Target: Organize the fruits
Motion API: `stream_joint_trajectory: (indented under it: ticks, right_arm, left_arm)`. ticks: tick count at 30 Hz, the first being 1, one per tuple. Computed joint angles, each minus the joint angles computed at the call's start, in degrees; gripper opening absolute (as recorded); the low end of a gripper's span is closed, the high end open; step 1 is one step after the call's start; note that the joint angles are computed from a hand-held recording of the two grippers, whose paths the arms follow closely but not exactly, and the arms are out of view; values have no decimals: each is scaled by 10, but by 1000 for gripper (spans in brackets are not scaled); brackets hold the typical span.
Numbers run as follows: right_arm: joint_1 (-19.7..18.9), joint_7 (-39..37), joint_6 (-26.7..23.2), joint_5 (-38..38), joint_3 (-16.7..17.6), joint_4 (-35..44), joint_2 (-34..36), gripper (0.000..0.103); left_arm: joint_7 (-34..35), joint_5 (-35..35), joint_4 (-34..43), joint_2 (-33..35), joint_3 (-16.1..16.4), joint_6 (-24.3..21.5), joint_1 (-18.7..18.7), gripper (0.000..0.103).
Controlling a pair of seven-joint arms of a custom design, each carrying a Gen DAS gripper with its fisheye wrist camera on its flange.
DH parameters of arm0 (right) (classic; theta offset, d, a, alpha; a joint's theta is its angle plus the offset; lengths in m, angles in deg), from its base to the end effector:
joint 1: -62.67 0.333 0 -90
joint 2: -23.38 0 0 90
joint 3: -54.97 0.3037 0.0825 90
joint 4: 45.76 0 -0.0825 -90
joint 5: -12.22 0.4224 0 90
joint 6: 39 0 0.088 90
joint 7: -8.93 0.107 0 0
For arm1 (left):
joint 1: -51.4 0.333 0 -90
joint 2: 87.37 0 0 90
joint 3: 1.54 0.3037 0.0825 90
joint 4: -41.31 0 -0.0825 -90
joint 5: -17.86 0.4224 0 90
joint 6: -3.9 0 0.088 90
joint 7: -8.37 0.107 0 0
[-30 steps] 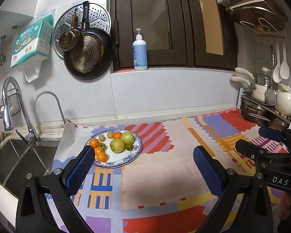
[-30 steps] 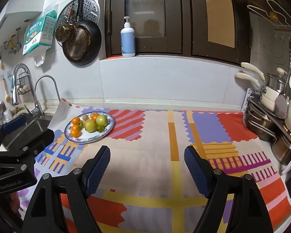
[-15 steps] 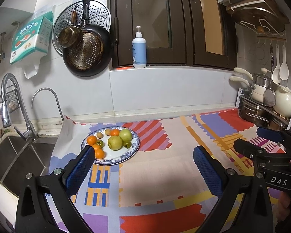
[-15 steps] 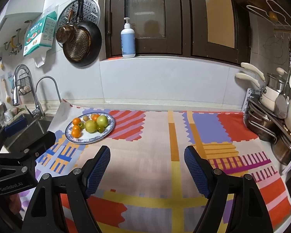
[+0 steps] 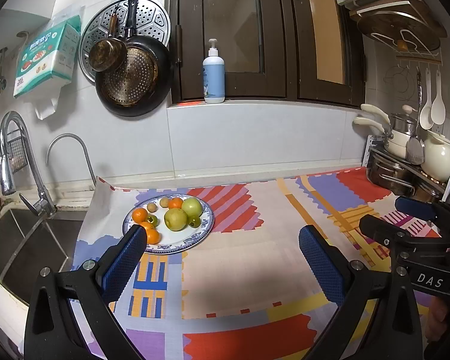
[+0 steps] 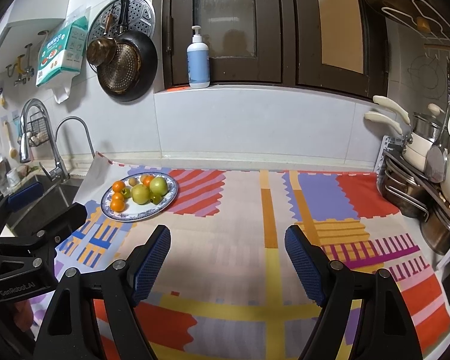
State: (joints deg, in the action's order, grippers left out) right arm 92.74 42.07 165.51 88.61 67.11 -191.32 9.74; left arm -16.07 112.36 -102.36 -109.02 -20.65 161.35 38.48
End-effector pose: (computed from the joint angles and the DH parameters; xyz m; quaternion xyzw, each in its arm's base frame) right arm 0.4082 0.2086 0.4115 -0.6809 0.5437 -0.3132 0.3778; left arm 0.3863 -0.2871 0.4042 -0.5862 0.6092 -0.3822 0.3730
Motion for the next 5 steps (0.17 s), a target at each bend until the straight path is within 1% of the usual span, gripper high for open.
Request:
stream_joint_trajectory:
  ticks: [5]
  right_arm:
    - [0,-12,-3,12,0,4,1,79]
  left_arm:
    - [-1,1,0,0,0,-1,0,103]
